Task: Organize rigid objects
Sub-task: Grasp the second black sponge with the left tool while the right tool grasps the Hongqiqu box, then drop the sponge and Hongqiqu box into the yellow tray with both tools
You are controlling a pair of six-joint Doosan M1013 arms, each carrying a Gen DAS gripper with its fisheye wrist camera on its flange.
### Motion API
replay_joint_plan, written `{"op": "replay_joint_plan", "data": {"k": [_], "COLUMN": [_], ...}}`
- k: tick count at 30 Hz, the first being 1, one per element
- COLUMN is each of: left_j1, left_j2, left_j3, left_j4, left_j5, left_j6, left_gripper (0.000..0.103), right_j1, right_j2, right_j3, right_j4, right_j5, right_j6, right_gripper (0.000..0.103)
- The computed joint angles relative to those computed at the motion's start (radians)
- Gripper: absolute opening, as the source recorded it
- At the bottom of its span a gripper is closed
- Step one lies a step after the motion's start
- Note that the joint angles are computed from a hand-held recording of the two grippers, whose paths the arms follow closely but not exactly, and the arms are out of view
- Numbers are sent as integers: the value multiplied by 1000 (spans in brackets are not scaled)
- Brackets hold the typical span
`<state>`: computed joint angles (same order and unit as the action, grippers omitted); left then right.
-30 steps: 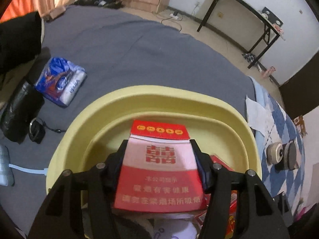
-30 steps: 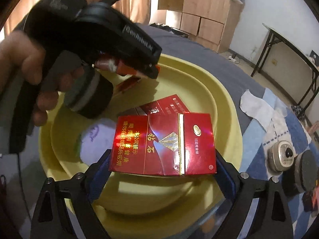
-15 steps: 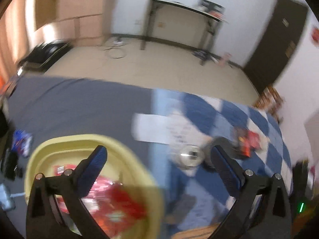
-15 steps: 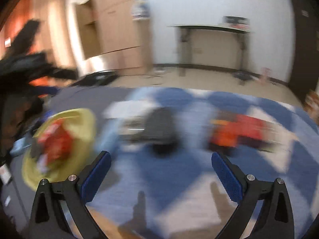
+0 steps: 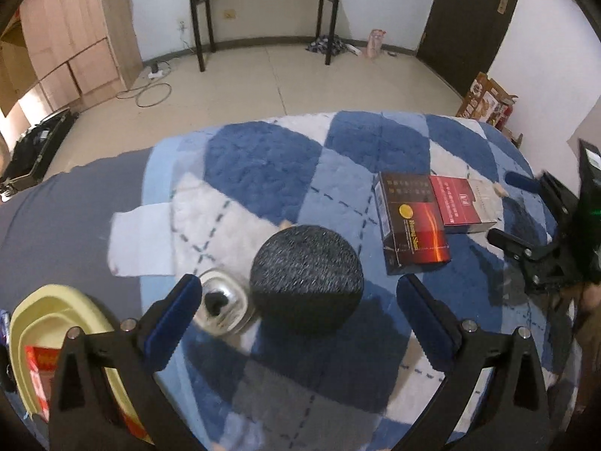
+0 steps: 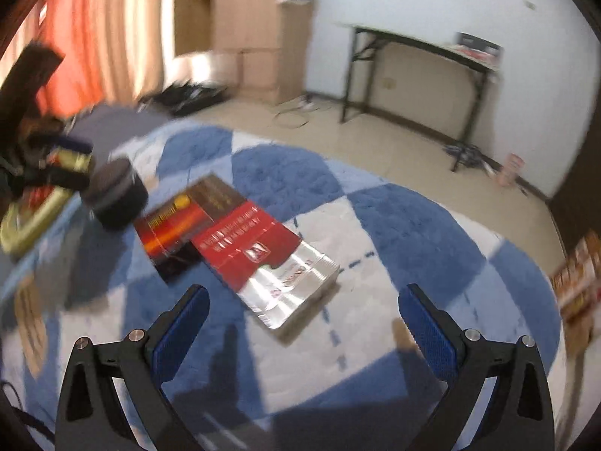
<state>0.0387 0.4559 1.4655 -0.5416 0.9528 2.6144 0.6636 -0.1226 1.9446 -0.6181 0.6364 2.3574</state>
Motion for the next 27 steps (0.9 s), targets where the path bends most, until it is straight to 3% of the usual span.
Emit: {"op": "replay_joint_plan", "data": {"k": [4, 8, 9, 10, 11, 14, 17, 23, 24, 27], "left_j1": [-13, -29, -31, -33, -35, -40, -18, 100, 123, 190], "left_j2": [10, 14, 10, 8, 8, -1, -34, -94, -99, -116], "left_j3": [8, 19, 27, 33, 33, 47, 76, 69, 62, 57], "left_j4": [0, 28, 25, 14, 17, 25, -75, -257, -258, -236], "left_j5": [-25, -74, -95, -102, -96, -111, -121, -38, -33, -88], "left_j6": [-5, -12, 1, 16, 15, 33, 113, 178, 158, 93], "left_gripper": [103, 100, 96, 83, 67, 66, 66, 66, 66, 66], "right_j1": [-58, -75, -76, -72, -73, -50, -17, 65, 81, 137], "right_j2": [19, 85, 98, 101, 101, 94, 71, -12, -14, 32], "right_j3": [-17, -63, -71, -75, -72, -58, -20, 11, 2, -89], "right_j4": [181, 228, 228, 233, 240, 152, 64, -104, -109, -48], "right_j5": [-64, -36, -36, -40, -55, -62, -48, -13, -9, 54], "right_j6": [-264, -418, -430, -431, -423, -261, -87, 209, 215, 58], "right_gripper": [101, 100, 96, 91, 82, 68, 62, 58, 58, 56]}}
